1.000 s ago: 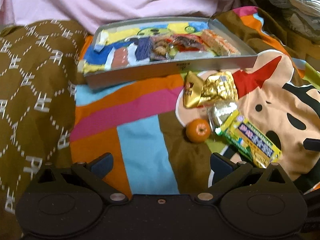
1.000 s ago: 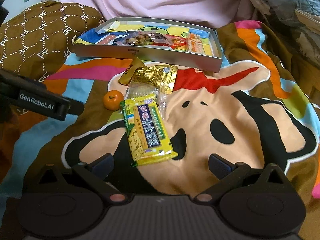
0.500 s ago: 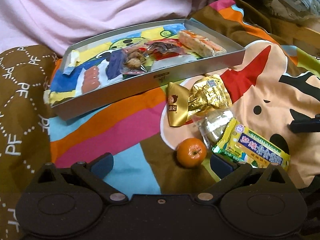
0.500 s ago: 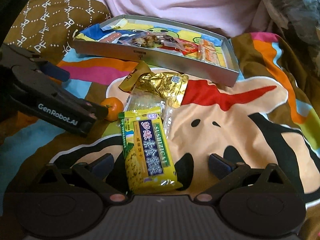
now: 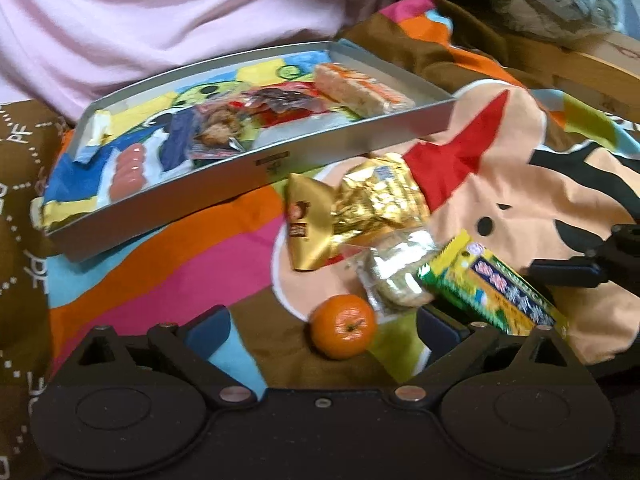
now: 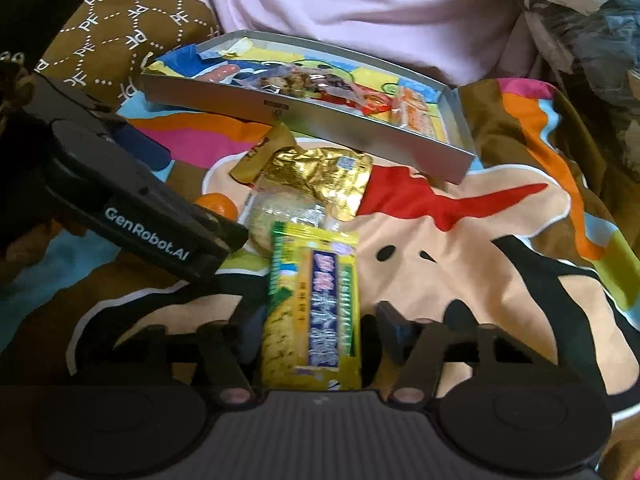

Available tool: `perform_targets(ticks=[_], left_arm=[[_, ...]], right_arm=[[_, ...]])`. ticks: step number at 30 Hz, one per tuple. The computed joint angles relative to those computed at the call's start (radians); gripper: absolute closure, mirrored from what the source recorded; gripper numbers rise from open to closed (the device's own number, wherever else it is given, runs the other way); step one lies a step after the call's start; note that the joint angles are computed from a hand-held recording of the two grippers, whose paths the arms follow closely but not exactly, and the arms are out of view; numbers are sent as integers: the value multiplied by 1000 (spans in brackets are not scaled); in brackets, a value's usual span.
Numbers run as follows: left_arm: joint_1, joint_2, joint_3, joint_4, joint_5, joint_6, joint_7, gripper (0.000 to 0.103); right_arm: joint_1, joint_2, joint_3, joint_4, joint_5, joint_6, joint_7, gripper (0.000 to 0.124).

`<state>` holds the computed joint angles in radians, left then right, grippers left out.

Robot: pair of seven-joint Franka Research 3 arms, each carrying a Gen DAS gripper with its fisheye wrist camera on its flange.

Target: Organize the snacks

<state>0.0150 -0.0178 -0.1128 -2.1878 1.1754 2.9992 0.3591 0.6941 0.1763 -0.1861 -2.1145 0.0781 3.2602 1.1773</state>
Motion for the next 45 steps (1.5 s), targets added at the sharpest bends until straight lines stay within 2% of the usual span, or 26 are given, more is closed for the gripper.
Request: perform_targets(ticks=[1, 2, 4, 10, 15, 17, 20, 23, 25, 28, 30, 36, 39, 41, 42, 43, 45], left_arm=[[0, 3, 1, -2, -15, 14, 19, 8], [1, 5, 3, -3, -28, 26, 33, 10], [2, 11, 5, -5, -51, 38, 46, 12], [-1, 21, 11, -7, -118, 52, 82, 21], [-9, 25, 9, -16, -216, 66, 187, 43], [-13, 27, 7, -22, -261, 73, 237, 48], [-16, 30, 10, -20, -250, 71, 229, 49], [-17, 34, 11, -25, -319, 72, 272, 48], [-18, 35, 10, -30, -365, 74, 307, 48], [-21, 37, 14, -30, -368, 75, 303, 48], [-23, 36, 17, -27, -347, 70, 277, 53], [-22, 29, 13, -33, -386, 57, 274, 57], [-23, 30, 12, -31, -376, 51, 262, 57], [-23, 28, 12, -31, -364, 45, 248, 58], [-23, 26, 12, -32, -362, 45, 243, 59], [-22, 25, 11, -33, -365, 43, 238, 60], [-22, 21, 9, -34, -370, 36, 222, 63]], right_arm=[[31, 0, -35, -3, -4, 2, 15, 70], [30, -3, -36, -4, 5, -5, 17, 70], [-32, -7, 28, 1, 14, -22, 13, 68], [-62, -4, 49, 11, -37, -45, 60, 66], [-73, -2, 54, 16, -84, -51, 103, 66], [-116, -4, 99, 15, -75, -53, 92, 66], [-170, -4, 158, 19, -54, -62, 68, 66], [-231, -2, 225, 28, -12, -81, 30, 64], [-282, 3, 282, 42, 36, -103, -11, 62], [-361, 16, 372, 65, 142, -133, -101, 62], [-383, 17, 400, 70, 202, -145, -148, 63], [-340, 1, 356, 68, 232, -175, -154, 64], [-355, 12, 369, 96, 281, -212, -178, 63], [-357, 13, 373, 99, 309, -216, -189, 66], [-355, 12, 374, 93, 319, -206, -194, 71], [-344, 8, 365, 83, 315, -194, -183, 72], [-276, -4, 292, 56, 211, -166, -96, 72]])
